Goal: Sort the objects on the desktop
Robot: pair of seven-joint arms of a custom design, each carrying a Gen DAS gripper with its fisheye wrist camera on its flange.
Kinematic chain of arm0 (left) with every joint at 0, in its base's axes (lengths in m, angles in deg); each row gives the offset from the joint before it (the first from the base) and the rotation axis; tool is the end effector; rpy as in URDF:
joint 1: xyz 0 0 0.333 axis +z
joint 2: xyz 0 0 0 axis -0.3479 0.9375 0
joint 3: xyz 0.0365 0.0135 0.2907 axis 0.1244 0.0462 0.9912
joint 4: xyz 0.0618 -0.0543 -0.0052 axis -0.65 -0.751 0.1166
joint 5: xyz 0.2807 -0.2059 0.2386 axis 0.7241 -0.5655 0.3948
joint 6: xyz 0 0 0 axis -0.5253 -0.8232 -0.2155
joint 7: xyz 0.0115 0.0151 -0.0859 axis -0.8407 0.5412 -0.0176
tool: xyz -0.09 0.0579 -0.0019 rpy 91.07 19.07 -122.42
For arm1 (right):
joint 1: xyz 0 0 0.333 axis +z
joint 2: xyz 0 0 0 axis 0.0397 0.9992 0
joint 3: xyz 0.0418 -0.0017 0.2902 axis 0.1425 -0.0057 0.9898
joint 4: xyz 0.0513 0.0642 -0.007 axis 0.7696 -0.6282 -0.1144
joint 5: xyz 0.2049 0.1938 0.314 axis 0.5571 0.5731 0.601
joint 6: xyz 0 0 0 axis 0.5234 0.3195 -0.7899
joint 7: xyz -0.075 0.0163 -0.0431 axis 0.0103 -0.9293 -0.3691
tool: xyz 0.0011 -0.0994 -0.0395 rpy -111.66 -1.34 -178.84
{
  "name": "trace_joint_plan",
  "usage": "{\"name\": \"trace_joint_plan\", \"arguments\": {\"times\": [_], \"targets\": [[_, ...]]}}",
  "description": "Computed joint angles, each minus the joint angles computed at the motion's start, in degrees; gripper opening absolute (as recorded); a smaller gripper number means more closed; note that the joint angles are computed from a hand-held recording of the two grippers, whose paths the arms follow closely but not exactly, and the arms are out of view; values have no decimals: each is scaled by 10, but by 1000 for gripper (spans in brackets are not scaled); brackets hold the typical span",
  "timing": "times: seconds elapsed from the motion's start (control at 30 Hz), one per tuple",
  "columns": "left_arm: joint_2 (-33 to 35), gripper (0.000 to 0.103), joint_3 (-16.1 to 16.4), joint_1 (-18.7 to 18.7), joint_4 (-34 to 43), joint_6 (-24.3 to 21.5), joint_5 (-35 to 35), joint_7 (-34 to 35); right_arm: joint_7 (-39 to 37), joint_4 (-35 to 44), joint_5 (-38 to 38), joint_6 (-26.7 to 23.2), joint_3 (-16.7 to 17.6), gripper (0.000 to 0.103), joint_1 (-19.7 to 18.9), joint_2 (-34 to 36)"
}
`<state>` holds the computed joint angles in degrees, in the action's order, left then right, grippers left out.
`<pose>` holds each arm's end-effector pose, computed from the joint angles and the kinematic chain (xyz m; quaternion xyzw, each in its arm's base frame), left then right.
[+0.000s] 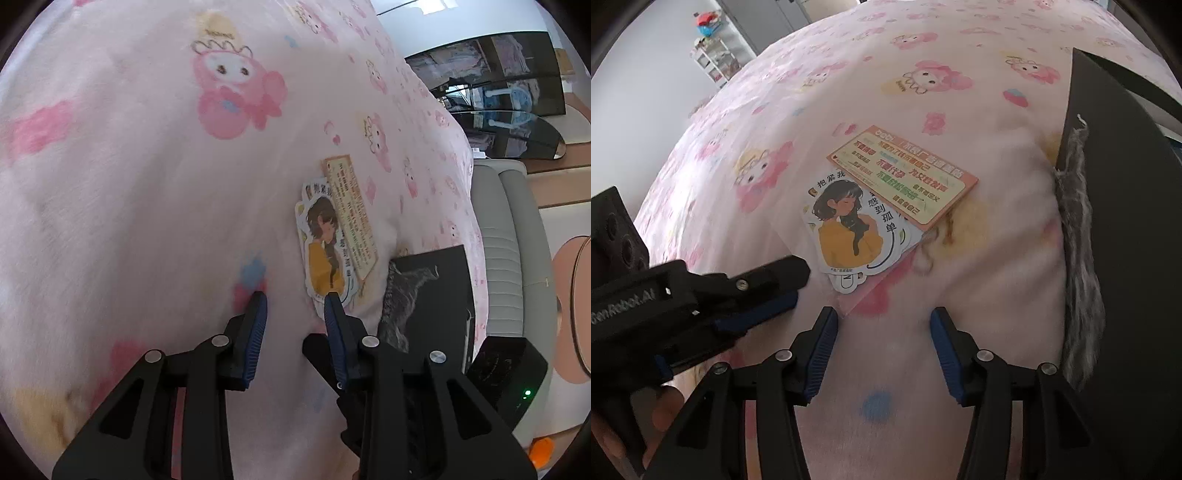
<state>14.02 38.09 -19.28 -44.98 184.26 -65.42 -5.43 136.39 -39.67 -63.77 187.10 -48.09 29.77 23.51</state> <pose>0.6471 -0.2082 0.3342 0.8140 -0.4447 0.3495 0.1326 0.6396 0.3955 0.3532 -0.7529 0.6123 -0.0102 0.2411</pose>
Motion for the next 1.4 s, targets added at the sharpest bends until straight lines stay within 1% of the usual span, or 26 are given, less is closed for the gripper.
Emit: {"name": "trace_joint_plan", "arguments": {"times": [0.03, 0.07, 0.1, 0.17, 0.33, 0.5, 0.53, 0.6, 0.67, 0.77, 0.87, 0.9, 0.93, 1.03, 1.07, 1.1, 1.13, 1.17, 1.2, 1.27, 1.3, 1.4], "targets": [[7, 22, 7, -6, 8, -1, 14, -7, -1, 3, -2, 3, -1, 49, 1, 4], [15, 12, 12, -11, 16, -3, 28, -15, -2, 7, -5, 6, -2, 49, 2, 7], [19, 9, 16, -14, 21, -3, 42, -23, -2, 9, -9, 6, -4, 49, 5, 9], [17, 5, 18, -17, 18, -2, 63, -38, 1, 9, -18, 7, -8, 49, 10, 8], [2, 3, 13, -11, 2, 0, 82, -51, 17, -3, -32, 8, -13, 50, 17, -5], [-27, 1, 28, -24, -19, -21, 120, -75, 16, -28, -35, 0, -7, 50, 15, -33], [-33, 1, 25, -21, -24, -18, 111, -70, 14, -33, -34, 0, -5, 50, 14, -39], [-35, 2, 4, -2, -29, -10, 56, -31, 13, -45, -32, 5, -3, 49, 14, -50], [-30, 5, -12, 12, -25, -5, -3, 8, 13, -52, -31, 7, -3, 49, 12, -56], [-8, 21, -15, 13, -8, 5, -50, 33, 31, -36, -38, -1, -8, 49, 16, -42], [17, 24, -18, 13, 14, 12, -61, 58, 40, -3, -41, -13, -9, 49, 18, -14], [23, 29, -21, 15, 20, 13, -62, 69, 37, 6, -41, -12, -9, 49, 16, -6], [30, 30, -23, 16, 27, 14, -61, 78, 33, 13, -39, -10, -8, 49, 14, 1], [50, 30, -29, 18, 44, 23, -57, 89, 18, 21, -27, 0, -3, 49, 7, 11], [56, 29, -37, 23, 48, 30, -61, 101, 14, 24, -23, 4, -2, 49, 5, 15], [59, 20, -41, 27, 50, 34, -60, 108, 12, 28, -20, 6, -2, 49, 4, 19], [59, 11, -35, 22, 50, 33, -45, 100, 10, 32, -17, 8, -2, 47, 4, 23], [59, 4, -27, 14, 51, 32, -25, 87, 9, 34, -15, 11, -2, 45, 4, 25], [59, 3, -25, 11, 51, 34, -13, 80, 10, 32, -17, 13, -4, 40, 6, 24], [53, 2, -22, 7, 46, 40, 10, 62, 6, 29, -17, 17, -5, 39, 7, 20], [48, 1, -21, 5, 43, 42, 21, 52, 4, 28, -14, 19, -4, 35, 6, 19], [22, 1, -13, -2, 21, 46, 55, 16, -2, 11, -3, 25, 2, 33, 3, 3]]}}
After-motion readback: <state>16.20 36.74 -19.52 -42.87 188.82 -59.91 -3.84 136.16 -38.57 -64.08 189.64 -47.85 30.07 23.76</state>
